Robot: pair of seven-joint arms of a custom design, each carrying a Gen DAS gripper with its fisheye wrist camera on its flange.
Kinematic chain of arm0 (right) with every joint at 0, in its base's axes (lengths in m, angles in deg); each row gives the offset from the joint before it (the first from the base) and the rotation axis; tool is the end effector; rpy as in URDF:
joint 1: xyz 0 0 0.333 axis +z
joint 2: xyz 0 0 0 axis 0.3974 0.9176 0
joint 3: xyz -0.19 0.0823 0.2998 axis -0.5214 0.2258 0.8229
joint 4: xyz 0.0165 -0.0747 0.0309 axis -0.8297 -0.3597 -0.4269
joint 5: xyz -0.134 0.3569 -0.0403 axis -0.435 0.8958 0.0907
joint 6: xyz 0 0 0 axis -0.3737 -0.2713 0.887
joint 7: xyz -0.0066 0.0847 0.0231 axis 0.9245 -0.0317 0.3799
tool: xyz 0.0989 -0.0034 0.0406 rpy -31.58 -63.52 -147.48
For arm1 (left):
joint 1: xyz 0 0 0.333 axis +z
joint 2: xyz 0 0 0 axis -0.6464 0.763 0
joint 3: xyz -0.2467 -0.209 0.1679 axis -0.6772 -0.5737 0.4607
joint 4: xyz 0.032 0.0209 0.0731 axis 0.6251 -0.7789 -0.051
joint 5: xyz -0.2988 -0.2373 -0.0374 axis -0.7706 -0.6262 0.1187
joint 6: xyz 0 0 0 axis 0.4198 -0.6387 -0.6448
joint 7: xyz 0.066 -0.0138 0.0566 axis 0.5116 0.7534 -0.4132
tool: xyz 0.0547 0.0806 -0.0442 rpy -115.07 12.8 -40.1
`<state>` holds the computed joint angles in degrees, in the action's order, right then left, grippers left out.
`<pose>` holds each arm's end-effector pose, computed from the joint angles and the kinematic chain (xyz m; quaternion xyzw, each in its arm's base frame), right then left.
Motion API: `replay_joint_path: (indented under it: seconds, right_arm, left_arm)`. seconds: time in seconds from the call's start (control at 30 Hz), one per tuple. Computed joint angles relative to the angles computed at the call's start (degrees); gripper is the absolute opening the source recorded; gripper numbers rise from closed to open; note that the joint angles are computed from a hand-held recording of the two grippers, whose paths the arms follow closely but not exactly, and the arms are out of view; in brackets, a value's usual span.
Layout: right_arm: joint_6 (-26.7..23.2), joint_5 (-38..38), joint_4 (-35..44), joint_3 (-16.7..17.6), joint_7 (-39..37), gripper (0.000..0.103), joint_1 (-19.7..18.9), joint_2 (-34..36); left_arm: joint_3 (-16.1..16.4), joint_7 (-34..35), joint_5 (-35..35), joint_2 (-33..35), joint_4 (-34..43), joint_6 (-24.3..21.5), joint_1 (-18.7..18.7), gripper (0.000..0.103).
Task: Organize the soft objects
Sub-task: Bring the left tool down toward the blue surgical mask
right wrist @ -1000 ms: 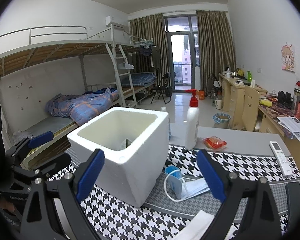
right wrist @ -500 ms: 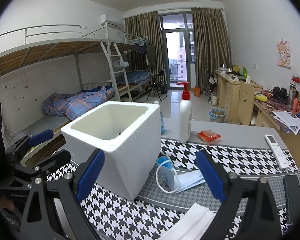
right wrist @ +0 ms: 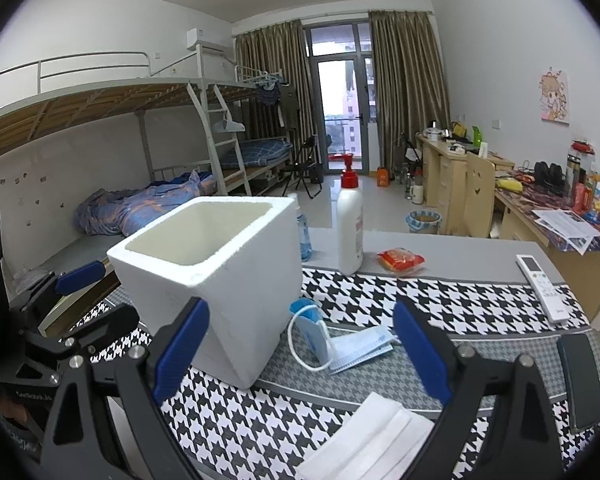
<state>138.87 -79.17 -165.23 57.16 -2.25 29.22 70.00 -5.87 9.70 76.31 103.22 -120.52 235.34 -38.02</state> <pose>0.6992 0.1331 0.3787 -0.6134 0.5824 -0.3123 0.4326 0.7001 -0.1375 0.3621 -0.4338 0.7002 -0.4892 0.2868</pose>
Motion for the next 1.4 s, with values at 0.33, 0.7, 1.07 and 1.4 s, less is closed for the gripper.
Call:
replay_joint_path:
  seconds: [0.33,0.7,1.07,1.4]
  right_arm:
    - [0.57,2.94,-1.79,-1.98,-0.57,0.095,1.55,-0.91]
    - [1.62,5.05,-4.02,-3.11,-0.38,0.095,2.06,-1.87]
    - [1.89,7.85,-5.83,-4.32,-0.60,0.095,2.90,-2.66]
    - [1.51,10.64,-7.16,-5.68,-0.87,0.095,3.93,-3.07]
  left_arm:
    - [-2.25,-1.99,4.41,0.87,1.37,-1.35,1.07,0.102]
    - [-3.57,-4.19,8.64,1.70,2.23,-1.28,1.50,0.102]
    - [-4.65,-7.47,13.09,2.95,3.99,-1.96,1.88,0.102]
    - [-7.23,-11.67,20.24,4.93,6.85,-4.07,3.17,0.102]
